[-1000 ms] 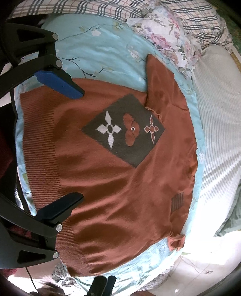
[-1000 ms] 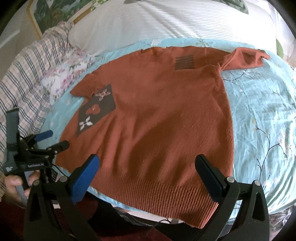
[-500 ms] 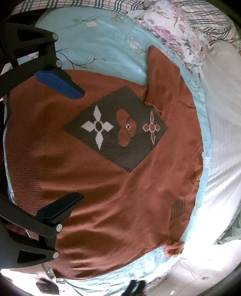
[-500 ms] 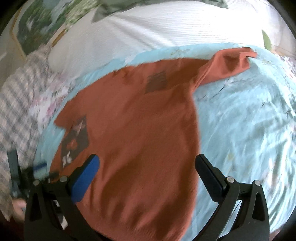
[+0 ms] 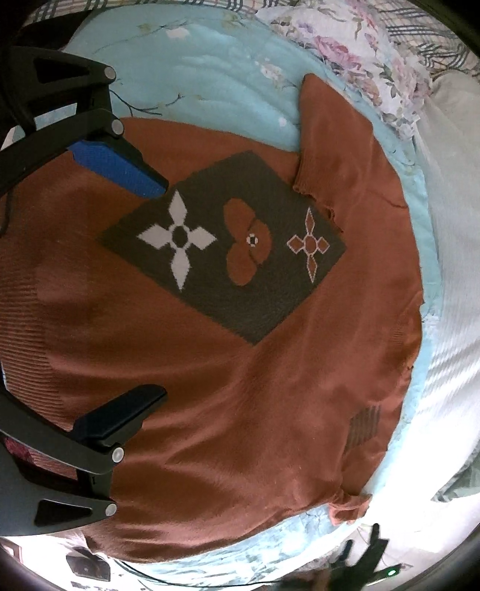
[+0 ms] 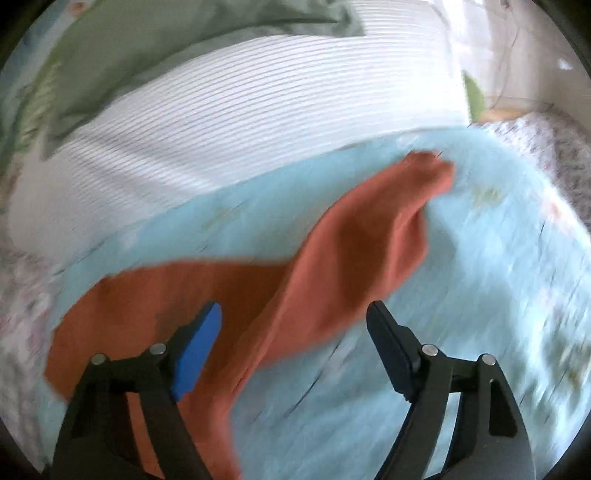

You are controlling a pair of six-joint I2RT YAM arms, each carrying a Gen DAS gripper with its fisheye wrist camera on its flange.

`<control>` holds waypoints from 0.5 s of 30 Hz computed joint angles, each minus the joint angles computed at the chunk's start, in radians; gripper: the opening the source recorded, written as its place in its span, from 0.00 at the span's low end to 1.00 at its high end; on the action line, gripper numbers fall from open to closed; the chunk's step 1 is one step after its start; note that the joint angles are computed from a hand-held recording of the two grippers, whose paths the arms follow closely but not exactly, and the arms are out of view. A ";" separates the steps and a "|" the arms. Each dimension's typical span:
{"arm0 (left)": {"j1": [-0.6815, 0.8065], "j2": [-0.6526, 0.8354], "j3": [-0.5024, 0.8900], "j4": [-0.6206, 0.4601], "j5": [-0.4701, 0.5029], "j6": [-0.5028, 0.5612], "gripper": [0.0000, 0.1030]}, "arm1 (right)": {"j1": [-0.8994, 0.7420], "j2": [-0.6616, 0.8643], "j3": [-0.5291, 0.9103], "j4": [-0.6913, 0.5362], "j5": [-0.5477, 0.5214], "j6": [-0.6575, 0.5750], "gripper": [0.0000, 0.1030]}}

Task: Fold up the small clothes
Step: 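Grasp the sweater sleeve cuff with the right gripper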

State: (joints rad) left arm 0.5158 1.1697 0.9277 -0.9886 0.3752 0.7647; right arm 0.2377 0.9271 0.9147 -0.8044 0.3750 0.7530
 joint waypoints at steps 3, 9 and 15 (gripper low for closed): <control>-0.058 0.027 -0.001 0.022 -0.037 -0.047 0.98 | -0.231 0.129 0.046 0.094 -0.099 -0.134 0.72; -0.195 0.106 0.008 0.083 -0.094 -0.165 0.98 | -0.486 0.413 0.201 0.203 -0.202 -0.264 0.69; -0.266 0.165 0.022 0.132 -0.127 -0.240 0.98 | -0.567 0.666 0.296 0.233 -0.212 -0.293 0.68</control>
